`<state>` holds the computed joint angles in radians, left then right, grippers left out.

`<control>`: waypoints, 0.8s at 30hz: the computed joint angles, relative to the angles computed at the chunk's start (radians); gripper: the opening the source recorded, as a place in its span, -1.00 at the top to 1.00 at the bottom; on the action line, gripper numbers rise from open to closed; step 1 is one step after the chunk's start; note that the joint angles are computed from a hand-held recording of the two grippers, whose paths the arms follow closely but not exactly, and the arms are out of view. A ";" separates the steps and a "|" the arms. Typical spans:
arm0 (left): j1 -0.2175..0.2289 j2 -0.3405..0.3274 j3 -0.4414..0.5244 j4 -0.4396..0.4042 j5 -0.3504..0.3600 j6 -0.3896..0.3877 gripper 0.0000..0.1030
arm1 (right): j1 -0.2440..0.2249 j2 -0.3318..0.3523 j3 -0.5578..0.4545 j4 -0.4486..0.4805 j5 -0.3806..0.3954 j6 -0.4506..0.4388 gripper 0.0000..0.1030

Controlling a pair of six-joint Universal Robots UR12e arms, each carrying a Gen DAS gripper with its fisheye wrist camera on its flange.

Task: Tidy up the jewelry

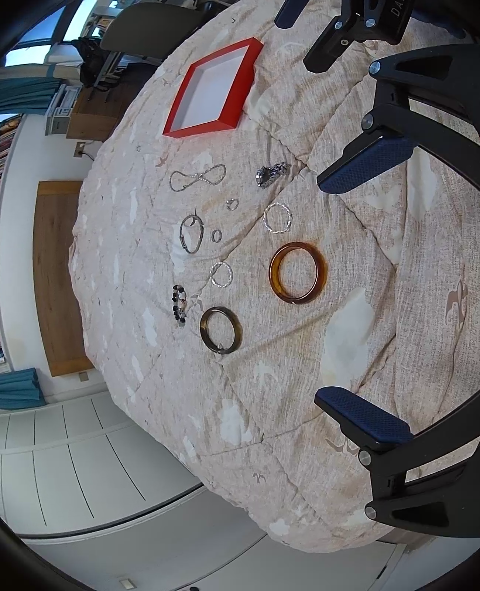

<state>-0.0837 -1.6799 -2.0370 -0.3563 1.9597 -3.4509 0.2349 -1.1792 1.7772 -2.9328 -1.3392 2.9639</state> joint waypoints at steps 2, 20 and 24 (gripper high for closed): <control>0.003 -0.004 0.004 -0.002 -0.012 0.008 -0.99 | 0.000 0.003 0.000 -0.008 0.001 -0.004 -0.91; 0.019 -0.035 0.027 -0.056 -0.031 0.020 -0.99 | -0.003 0.017 -0.018 0.055 0.032 -0.037 -0.89; 0.019 -0.038 0.027 -0.052 -0.015 0.020 -0.99 | -0.001 0.018 -0.023 0.074 0.036 -0.044 -0.89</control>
